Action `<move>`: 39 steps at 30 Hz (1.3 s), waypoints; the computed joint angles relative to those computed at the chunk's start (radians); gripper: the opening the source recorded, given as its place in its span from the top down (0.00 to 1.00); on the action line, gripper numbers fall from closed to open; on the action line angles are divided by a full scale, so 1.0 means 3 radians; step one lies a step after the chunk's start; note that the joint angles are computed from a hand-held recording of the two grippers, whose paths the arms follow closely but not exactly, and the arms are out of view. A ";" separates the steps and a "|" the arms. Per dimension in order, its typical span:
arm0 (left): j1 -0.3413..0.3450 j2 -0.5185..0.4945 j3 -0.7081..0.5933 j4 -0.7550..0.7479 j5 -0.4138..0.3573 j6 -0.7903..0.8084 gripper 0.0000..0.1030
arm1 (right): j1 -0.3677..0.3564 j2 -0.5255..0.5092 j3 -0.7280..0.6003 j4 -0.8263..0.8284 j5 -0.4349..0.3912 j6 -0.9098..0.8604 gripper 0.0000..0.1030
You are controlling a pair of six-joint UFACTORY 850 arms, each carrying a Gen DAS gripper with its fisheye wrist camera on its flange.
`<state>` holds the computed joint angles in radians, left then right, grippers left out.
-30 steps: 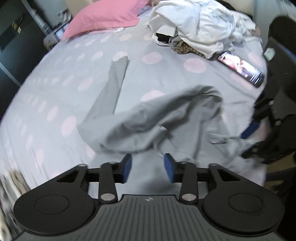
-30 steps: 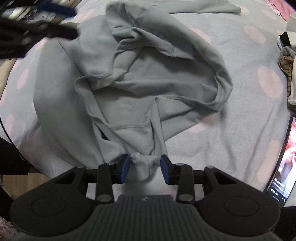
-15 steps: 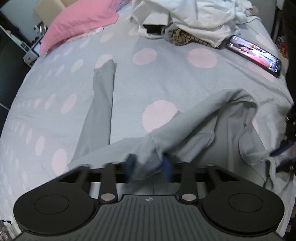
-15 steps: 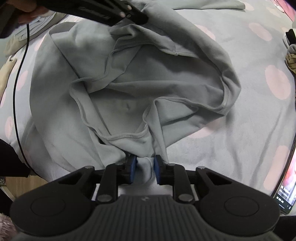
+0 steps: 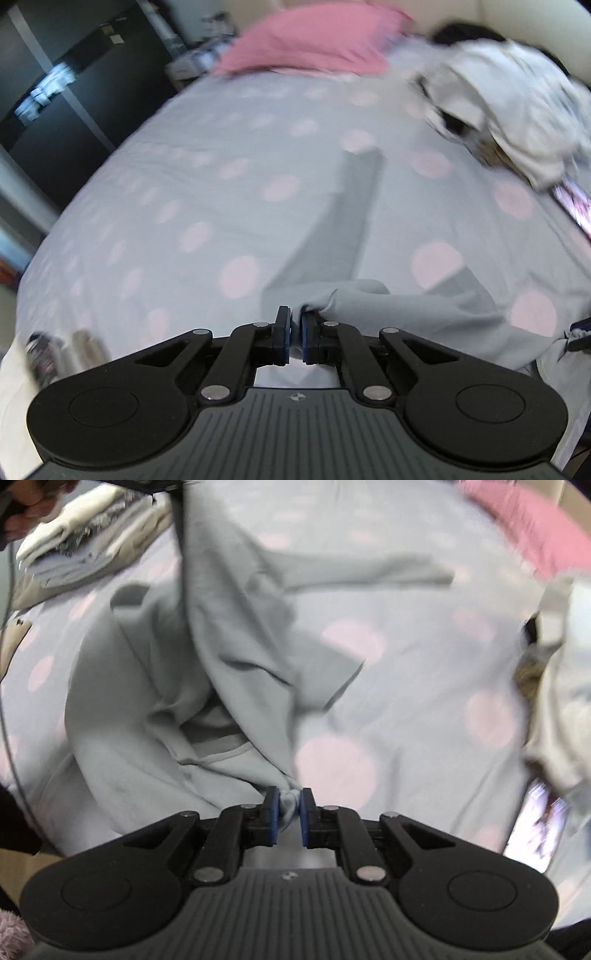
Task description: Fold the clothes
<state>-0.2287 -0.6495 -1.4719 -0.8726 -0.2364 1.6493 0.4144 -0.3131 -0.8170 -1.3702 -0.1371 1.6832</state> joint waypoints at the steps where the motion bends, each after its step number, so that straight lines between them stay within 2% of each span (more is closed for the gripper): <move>1: 0.0034 0.0073 0.0050 -0.0190 0.0034 0.0151 0.96 | -0.0024 0.0044 -0.0014 -0.0117 -0.0056 0.0064 0.88; 6: 0.0208 0.0466 0.0325 -0.1515 0.0036 0.1232 0.96 | -0.0078 0.0379 0.0061 -0.1098 -0.0443 0.0766 0.89; 8: 0.0286 0.0650 0.0452 -0.2093 -0.0079 0.1642 0.96 | -0.0043 0.0514 0.0052 -0.1277 -0.0732 0.0793 0.89; 12: 0.0403 0.0996 0.0669 -0.3144 -0.0316 0.2435 0.97 | -0.0031 0.0787 0.0000 -0.1478 -0.1143 0.0759 0.89; 18: 0.0631 0.1496 0.0957 -0.3877 -0.0808 0.2761 0.97 | 0.0097 0.1248 -0.0021 -0.1804 -0.1664 0.0814 0.89; 21: 0.0745 0.1781 0.1209 -0.4325 -0.1163 0.3091 0.97 | 0.0234 0.1469 0.0033 -0.2010 -0.1986 0.0876 0.89; 23: 0.0826 0.1966 0.1363 -0.4444 -0.1379 0.3099 0.97 | 0.0309 0.1604 0.0068 -0.2111 -0.2138 0.0913 0.89; 26: 0.0955 0.2128 0.1422 -0.4196 -0.1539 0.2608 0.97 | 0.0343 0.1778 0.0086 -0.2193 -0.2128 0.0994 0.89; 30: 0.1095 0.2044 0.1217 -0.3290 -0.1513 0.1508 0.97 | 0.0229 0.1819 0.0033 -0.2145 -0.1722 0.1077 0.89; 33: 0.1159 0.1807 0.1009 -0.2514 -0.1436 0.0714 0.97 | 0.0086 0.1722 -0.0022 -0.1975 -0.1329 0.0997 0.89; 35: 0.1173 0.1560 0.0854 -0.1958 -0.1459 0.0140 0.97 | 0.0014 0.1570 -0.0081 -0.1644 -0.1058 0.0765 0.89; 39: 0.1132 0.0913 0.0432 -0.0723 -0.1657 -0.1073 0.97 | -0.0204 0.1134 -0.0206 -0.0524 -0.0540 -0.0207 0.89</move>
